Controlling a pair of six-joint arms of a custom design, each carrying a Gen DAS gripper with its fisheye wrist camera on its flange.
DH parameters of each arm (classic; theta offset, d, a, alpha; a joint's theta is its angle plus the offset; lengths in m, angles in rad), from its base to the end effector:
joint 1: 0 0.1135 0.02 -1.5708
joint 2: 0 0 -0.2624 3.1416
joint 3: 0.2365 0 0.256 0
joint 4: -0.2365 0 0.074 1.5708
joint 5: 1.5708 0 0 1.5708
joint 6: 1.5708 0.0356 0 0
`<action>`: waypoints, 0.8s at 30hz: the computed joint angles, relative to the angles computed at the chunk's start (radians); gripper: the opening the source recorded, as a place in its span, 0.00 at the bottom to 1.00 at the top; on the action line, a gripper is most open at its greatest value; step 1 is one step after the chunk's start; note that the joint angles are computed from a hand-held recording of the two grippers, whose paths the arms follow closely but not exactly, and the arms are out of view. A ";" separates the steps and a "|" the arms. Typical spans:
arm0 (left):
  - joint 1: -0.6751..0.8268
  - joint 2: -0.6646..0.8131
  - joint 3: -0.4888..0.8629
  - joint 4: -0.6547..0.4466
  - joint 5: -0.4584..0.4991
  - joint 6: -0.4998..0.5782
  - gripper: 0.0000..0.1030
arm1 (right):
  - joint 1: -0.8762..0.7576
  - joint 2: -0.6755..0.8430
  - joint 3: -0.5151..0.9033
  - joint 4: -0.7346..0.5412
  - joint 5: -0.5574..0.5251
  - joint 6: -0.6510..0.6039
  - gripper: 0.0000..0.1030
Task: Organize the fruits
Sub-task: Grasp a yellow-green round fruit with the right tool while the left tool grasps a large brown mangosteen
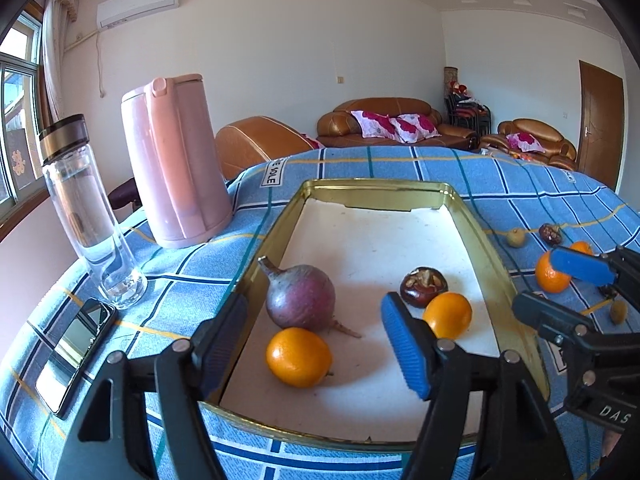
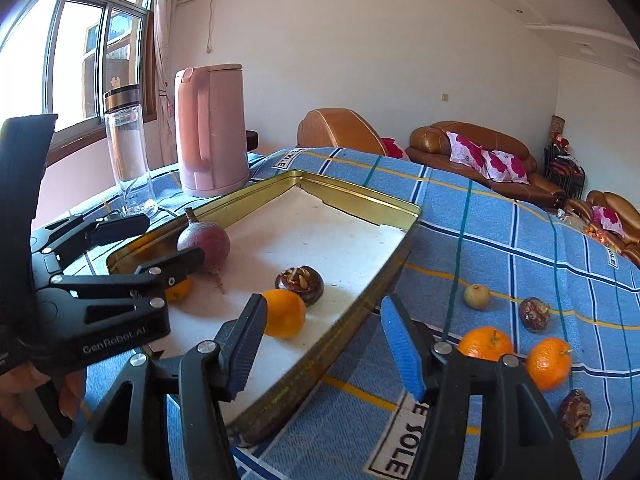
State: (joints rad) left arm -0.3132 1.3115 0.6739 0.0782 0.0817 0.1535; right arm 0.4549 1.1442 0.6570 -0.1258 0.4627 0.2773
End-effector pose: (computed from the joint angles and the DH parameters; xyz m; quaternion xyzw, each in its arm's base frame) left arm 0.2666 -0.0894 0.2091 0.2214 0.8458 -0.0742 0.4796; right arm 0.2280 0.0938 0.2280 0.0286 0.8698 -0.0295 0.4916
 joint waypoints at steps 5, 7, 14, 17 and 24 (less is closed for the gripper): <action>-0.066 -0.056 -0.029 -0.003 -0.013 -0.014 0.70 | -0.037 -0.250 -0.102 -0.173 0.055 0.018 0.59; -0.108 -0.077 -0.036 -0.007 -0.023 -0.023 0.70 | -0.085 -0.361 -0.140 -0.263 0.050 0.025 0.59; -0.277 -0.089 -0.027 -0.033 -0.095 -0.047 0.74 | -0.414 -0.654 -0.210 -0.512 -0.143 -0.051 0.59; -0.348 -0.073 -0.014 -0.038 -0.132 -0.050 0.74 | -0.546 -0.679 -0.216 -0.541 -0.246 -0.109 0.58; -0.447 -0.036 0.008 -0.037 -0.193 -0.066 0.86 | -0.670 -0.589 -0.215 -0.536 -0.407 -0.180 0.45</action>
